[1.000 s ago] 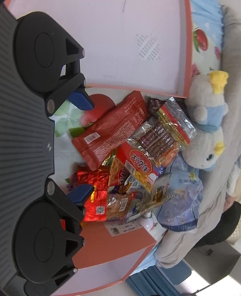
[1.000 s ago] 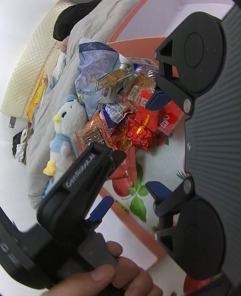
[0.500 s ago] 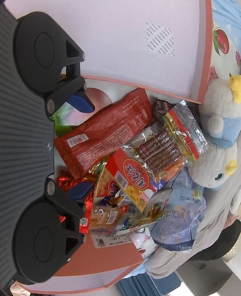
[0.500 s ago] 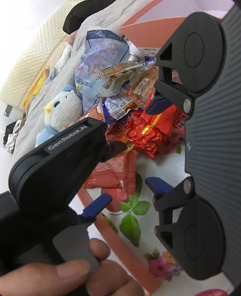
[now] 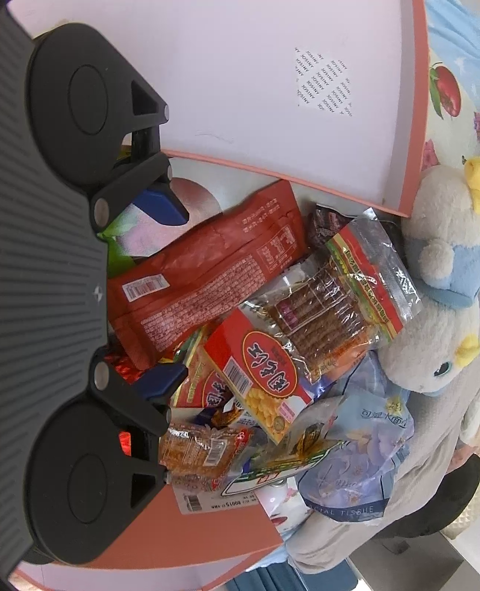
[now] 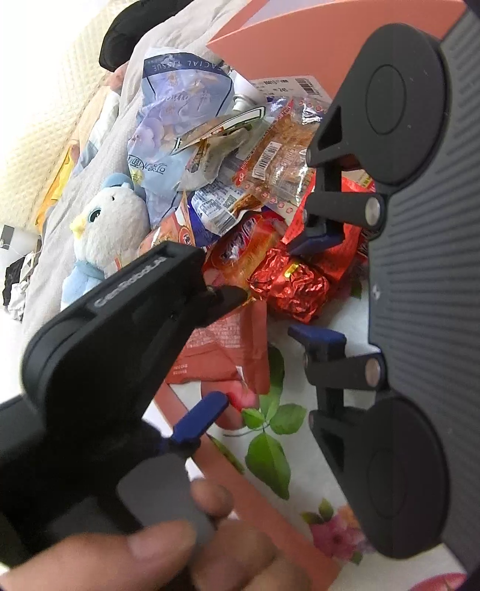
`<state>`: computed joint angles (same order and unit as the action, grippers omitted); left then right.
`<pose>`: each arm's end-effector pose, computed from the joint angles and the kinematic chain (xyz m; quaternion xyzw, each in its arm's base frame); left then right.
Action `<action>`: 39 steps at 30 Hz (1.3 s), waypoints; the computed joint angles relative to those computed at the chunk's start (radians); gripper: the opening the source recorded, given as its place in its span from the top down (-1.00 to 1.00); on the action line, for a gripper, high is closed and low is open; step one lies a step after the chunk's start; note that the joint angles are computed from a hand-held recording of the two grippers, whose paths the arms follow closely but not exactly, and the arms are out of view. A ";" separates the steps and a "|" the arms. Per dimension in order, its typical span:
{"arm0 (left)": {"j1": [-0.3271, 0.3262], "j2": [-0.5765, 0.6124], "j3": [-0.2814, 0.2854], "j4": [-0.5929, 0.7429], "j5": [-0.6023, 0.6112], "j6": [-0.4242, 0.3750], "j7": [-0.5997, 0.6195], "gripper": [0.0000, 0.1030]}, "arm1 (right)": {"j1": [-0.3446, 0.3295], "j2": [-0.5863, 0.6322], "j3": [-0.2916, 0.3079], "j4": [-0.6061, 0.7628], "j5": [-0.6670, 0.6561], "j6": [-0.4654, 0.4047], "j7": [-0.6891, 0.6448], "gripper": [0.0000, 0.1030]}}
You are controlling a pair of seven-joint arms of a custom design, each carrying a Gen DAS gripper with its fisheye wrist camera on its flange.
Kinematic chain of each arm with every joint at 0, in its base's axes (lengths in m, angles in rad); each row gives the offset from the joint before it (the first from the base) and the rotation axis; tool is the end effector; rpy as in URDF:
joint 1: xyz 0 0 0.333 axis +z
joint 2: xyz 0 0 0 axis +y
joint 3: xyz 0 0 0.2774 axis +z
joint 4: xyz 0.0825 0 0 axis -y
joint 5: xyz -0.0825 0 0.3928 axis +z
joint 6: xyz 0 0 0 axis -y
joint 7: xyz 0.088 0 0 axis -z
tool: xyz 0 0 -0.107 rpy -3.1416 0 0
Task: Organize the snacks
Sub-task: 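Grasp the red foil candy with the right gripper and lift it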
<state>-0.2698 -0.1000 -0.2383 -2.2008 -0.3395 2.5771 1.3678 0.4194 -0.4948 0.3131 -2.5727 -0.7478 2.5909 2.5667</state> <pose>0.4930 -0.2700 0.4328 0.6605 -0.7054 0.2572 0.0030 0.3298 0.3120 0.4309 -0.7416 0.5479 -0.3135 0.2271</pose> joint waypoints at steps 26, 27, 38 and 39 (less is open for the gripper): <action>-0.052 -0.175 -0.013 -0.165 0.100 0.003 -0.001 -0.21 | 0.136 -0.228 0.011 -0.132 0.196 -0.090 -0.073 0.31; -0.057 -0.196 -0.012 -0.183 0.081 0.001 0.012 -0.21 | 0.147 -0.242 0.012 -0.137 0.209 -0.102 -0.074 0.31; -0.106 -0.427 -0.001 -0.365 -0.028 -0.040 0.084 -0.06 | 0.233 -0.356 0.020 -0.195 0.318 -0.170 -0.024 0.32; -0.108 -0.443 -0.001 -0.377 -0.032 -0.044 0.084 -0.05 | 0.237 -0.363 0.023 -0.197 0.325 -0.181 -0.018 0.32</action>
<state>-0.3782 -0.5429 -0.2393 -2.5775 -0.3716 2.5332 1.4521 0.6568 -0.8581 0.3360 -2.7701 -0.4230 2.4094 2.5488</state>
